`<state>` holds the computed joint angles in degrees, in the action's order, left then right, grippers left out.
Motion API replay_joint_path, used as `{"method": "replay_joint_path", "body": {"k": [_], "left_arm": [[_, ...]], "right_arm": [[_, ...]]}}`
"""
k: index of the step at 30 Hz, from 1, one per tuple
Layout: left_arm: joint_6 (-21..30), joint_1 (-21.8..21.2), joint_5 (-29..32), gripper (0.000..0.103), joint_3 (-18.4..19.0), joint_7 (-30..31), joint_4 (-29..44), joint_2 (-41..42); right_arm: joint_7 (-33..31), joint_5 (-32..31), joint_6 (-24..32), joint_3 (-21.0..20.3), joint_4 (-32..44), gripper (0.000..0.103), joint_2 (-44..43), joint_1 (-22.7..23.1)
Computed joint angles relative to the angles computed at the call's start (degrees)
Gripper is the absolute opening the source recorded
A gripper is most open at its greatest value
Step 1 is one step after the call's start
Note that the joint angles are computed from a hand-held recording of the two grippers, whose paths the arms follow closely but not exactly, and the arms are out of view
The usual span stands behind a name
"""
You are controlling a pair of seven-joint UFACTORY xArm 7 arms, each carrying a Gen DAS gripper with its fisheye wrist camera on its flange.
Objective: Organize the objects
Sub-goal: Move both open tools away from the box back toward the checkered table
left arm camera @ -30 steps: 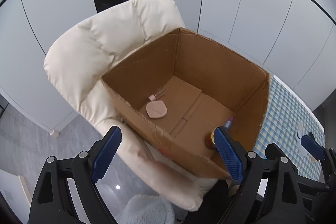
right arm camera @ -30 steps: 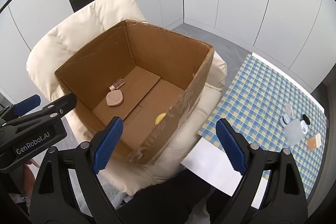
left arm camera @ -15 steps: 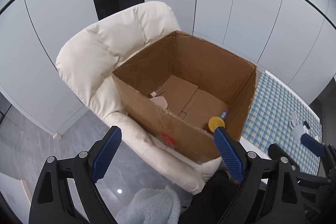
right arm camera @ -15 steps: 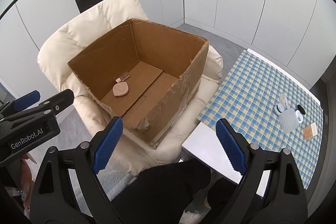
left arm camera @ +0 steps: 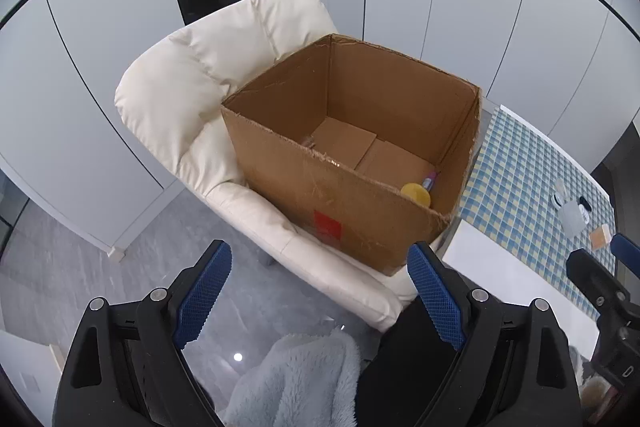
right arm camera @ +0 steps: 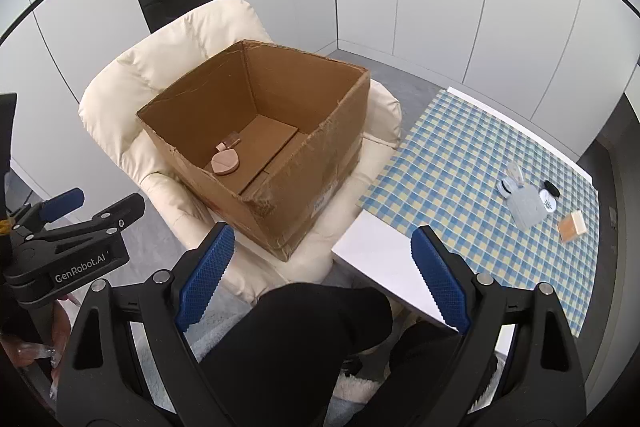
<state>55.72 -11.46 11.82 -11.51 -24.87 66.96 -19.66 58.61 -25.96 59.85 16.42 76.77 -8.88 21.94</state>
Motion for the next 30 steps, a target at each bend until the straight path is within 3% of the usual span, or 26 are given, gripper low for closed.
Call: {"method": "replay_joint_path", "body": {"k": [7,15,30], "left_arm": [[1.07,-0.65,0.48,0.090,-1.23,0.42,-3.29,-3.37],[1.21,-1.76,-3.14,0.090,-0.92,1.16,-3.77,-4.40],[0.85,-2.46,-2.13,0.090,-1.84,-0.09,-3.23,-3.13]], "right_arm": [[2.49,0.34,2.50,1.65,-2.50,0.092,-3.68,0.19],[4.35,1.14,4.87,3.55,-4.21,0.092,-6.78,0.03],[5.75,2.44,4.32,3.72,-7.42,0.092,-9.73,-1.78]]}}
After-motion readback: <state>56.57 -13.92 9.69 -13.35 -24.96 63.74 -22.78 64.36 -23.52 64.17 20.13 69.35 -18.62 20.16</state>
